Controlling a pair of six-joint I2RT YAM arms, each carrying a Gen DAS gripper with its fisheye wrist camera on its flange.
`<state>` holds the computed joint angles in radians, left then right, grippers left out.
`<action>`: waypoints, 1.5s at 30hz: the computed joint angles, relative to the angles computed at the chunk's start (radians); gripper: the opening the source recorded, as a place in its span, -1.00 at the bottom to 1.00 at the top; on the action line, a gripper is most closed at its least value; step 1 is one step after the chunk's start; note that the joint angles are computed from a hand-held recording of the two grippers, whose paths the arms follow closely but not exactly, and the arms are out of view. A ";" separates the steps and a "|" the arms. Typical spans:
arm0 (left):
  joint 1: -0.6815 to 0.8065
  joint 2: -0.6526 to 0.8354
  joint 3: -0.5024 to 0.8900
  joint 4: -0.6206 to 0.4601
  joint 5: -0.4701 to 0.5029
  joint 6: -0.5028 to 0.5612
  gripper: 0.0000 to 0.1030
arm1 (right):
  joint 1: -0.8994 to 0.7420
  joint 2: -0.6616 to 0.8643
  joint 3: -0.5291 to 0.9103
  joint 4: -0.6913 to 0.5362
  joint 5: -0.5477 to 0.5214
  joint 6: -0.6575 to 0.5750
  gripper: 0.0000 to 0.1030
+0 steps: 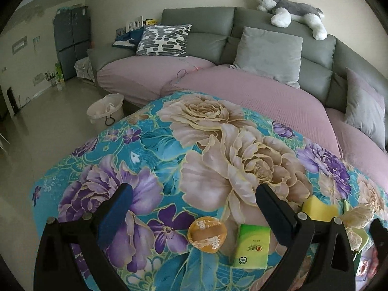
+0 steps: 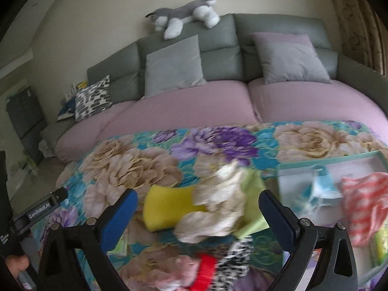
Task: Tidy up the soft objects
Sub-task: 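Grasp the cream lace cloth with the right gripper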
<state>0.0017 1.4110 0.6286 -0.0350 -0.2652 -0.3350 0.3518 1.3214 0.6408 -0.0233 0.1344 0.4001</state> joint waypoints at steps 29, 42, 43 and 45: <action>0.082 0.328 0.082 0.000 0.253 0.081 0.73 | 0.026 0.285 0.053 0.119 0.095 0.066 0.03; 0.123 0.332 0.074 0.002 0.307 0.083 0.50 | 0.000 0.303 0.057 0.095 0.075 0.084 -0.23; 0.118 0.335 0.077 -0.003 0.297 0.087 0.50 | -0.002 0.303 0.057 0.094 0.073 0.084 -0.24; 0.098 0.343 0.084 -0.013 0.264 0.106 0.50 | -0.006 0.304 0.056 0.093 0.070 0.087 -0.24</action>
